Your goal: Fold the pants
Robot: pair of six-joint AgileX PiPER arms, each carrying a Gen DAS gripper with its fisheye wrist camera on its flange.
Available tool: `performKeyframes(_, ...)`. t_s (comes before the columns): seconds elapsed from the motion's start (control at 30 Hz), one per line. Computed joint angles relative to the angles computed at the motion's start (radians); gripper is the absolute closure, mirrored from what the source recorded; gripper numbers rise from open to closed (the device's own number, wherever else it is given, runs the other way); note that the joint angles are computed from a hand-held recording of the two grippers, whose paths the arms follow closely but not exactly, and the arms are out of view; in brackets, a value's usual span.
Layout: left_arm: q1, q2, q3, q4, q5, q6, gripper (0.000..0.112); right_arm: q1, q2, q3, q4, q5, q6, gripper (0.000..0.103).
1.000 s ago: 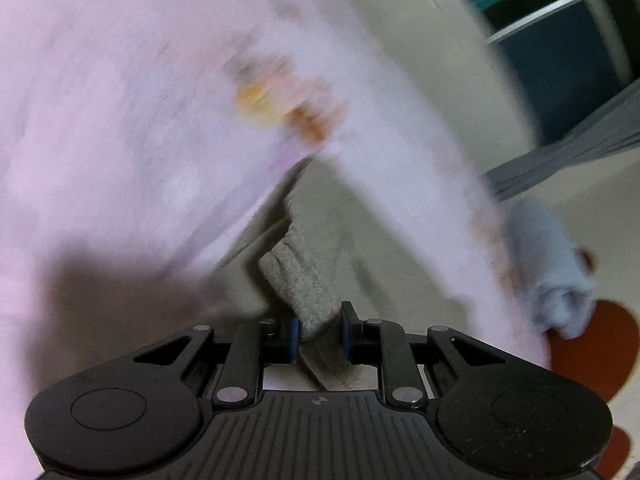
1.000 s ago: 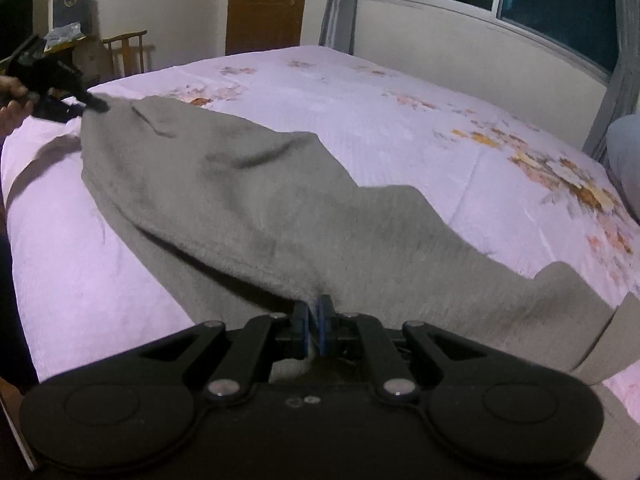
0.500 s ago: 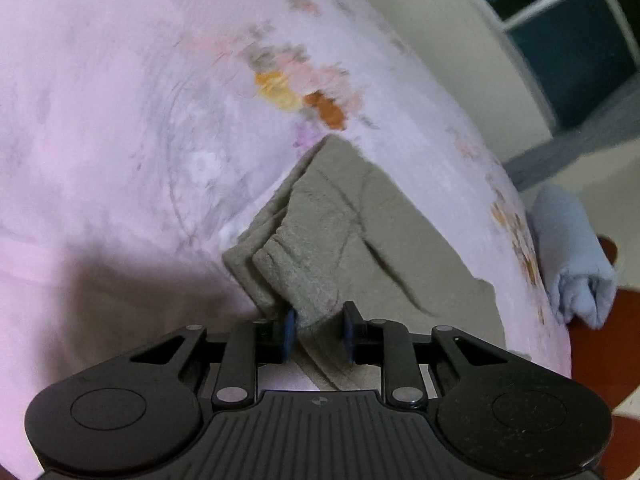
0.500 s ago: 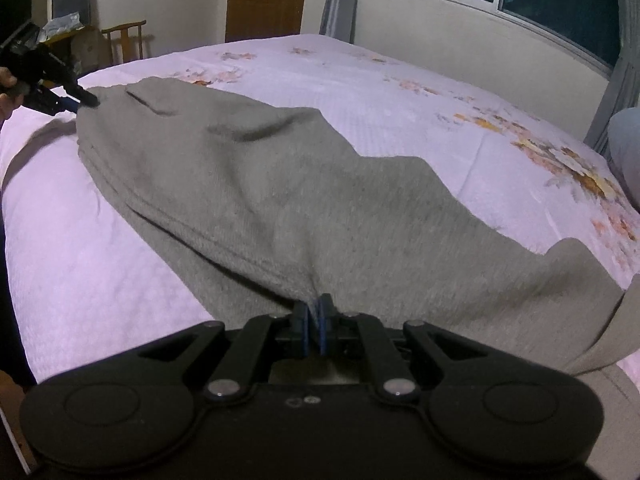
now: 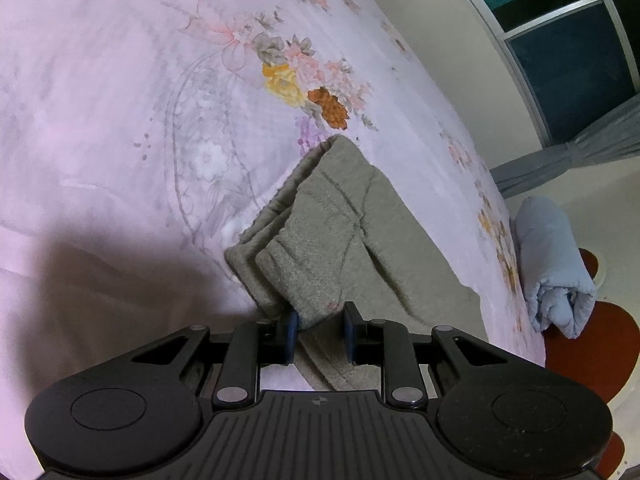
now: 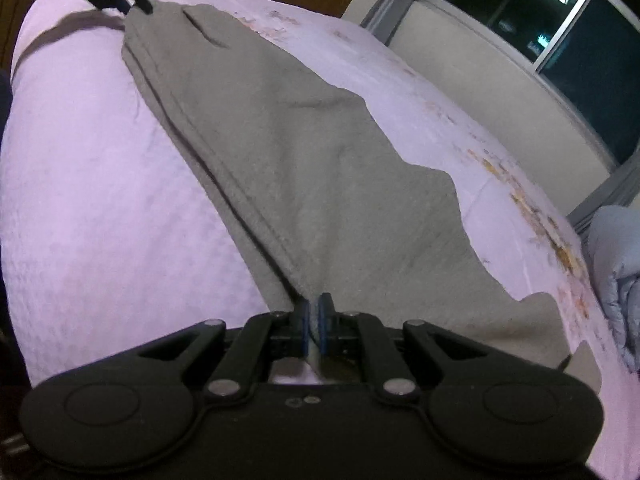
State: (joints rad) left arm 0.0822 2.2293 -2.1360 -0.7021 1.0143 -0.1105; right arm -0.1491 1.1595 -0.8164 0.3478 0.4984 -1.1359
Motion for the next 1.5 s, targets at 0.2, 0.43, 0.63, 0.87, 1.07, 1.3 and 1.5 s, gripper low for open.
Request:
performKeyframes(0.2, 0.008, 0.006, 0.004, -0.017, 0.000, 0.015, 0.089, 0.018, -0.048, 0.024, -0.051, -0.026, 0.057, 0.103)
performKeyframes(0.43, 0.009, 0.000, 0.022, -0.023, -0.004, 0.021, 0.088, 0.094, -0.065, 0.090, -0.297, -0.078, 0.279, 0.103)
performKeyframes(0.63, -0.015, -0.071, 0.070, 0.103, -0.025, 0.002, 0.072, 0.034, -0.123, 0.170, -0.087, -0.167, 0.042, 0.085)
performKeyframes(0.87, -0.179, -0.279, 0.273, 0.334, -0.215, 0.004, 0.048, -0.502, -0.150, 0.005, 0.518, 0.161, -0.356, 0.031)
performKeyframes(1.07, -0.382, -0.156, 0.124, 0.626, -0.260, -0.213, 0.045, -0.608, 0.203, -0.379, 0.418, 0.083, 0.132, 0.042)
performKeyframes(1.3, -0.478, -0.064, 0.056, 0.821, -0.275, -0.370, 0.038, -0.526, 0.526, -0.696, 0.100, 0.083, 0.517, 0.072)
performKeyframes(1.5, -0.482, 0.031, -0.091, 0.928, -0.225, -0.507, 0.038, -0.454, 0.718, -0.890, -0.159, 0.120, 0.799, 0.074)
